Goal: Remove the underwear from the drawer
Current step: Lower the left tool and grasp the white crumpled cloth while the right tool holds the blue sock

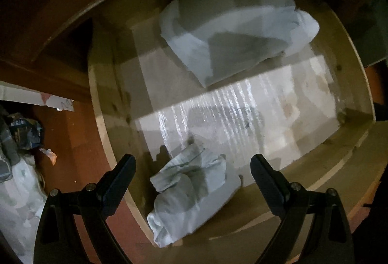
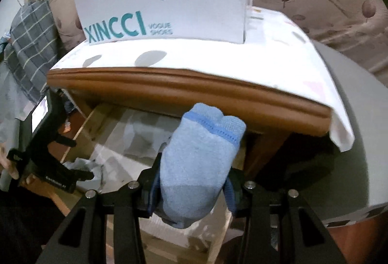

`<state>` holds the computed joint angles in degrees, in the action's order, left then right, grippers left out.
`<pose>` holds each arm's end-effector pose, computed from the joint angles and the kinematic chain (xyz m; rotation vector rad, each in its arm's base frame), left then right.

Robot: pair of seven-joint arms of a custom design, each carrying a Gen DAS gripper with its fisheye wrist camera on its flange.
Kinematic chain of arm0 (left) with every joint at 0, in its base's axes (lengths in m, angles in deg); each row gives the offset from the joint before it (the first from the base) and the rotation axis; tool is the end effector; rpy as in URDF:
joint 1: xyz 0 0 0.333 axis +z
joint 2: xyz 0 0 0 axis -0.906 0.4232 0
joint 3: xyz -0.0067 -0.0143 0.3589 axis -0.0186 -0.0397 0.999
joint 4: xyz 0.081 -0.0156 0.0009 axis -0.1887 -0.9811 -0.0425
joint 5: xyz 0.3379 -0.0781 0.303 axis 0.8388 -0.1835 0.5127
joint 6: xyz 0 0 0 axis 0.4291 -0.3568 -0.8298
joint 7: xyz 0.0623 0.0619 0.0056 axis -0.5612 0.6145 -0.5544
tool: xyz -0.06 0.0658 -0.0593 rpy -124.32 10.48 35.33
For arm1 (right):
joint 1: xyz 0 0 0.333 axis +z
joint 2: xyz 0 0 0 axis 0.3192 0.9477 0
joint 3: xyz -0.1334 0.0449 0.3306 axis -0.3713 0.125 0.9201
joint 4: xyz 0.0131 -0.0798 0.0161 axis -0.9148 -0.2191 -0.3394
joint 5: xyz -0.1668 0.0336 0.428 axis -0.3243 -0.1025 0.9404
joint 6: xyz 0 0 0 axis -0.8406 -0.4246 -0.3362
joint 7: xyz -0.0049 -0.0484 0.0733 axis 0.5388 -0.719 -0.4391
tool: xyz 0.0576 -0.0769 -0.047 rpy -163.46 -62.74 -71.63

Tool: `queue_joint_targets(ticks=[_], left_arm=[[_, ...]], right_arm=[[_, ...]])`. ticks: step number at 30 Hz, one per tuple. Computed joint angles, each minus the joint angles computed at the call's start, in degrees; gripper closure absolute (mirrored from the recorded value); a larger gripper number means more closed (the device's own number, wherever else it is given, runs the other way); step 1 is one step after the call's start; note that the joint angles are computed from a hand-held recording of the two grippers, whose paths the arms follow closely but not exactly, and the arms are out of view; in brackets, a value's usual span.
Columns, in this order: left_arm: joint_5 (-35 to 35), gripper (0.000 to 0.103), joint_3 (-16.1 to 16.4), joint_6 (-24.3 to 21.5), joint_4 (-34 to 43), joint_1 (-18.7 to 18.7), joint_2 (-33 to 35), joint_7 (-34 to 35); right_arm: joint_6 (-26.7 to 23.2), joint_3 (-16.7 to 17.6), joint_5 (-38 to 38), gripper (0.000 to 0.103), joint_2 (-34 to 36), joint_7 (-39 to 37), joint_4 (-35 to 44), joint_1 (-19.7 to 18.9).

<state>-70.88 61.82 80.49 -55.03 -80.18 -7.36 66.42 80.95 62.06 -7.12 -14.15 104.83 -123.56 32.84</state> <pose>0.5010 -0.2874 0.5630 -1.6790 2.5371 -0.0753 0.4265 0.1282 0.6488 -1.9437 1.5678 -0.4780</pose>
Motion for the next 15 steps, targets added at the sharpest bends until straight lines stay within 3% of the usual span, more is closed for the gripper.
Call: queue_joint_targets(ticks=[7, 15], left_arm=[[-0.4, 0.01, 0.2, -3.5, 1.4, 0.1, 1.9, 0.4], [3.1, 0.012, -0.7, -10.9, 5.0, -0.8, 5.8, 5.4]], right_arm=[[0.9, 0.0, -0.3, 0.06, -1.3, 0.1, -1.0, -0.2], [1.4, 0.3, -1.0, 0.06, -2.4, 1.2, -1.8, -0.7]])
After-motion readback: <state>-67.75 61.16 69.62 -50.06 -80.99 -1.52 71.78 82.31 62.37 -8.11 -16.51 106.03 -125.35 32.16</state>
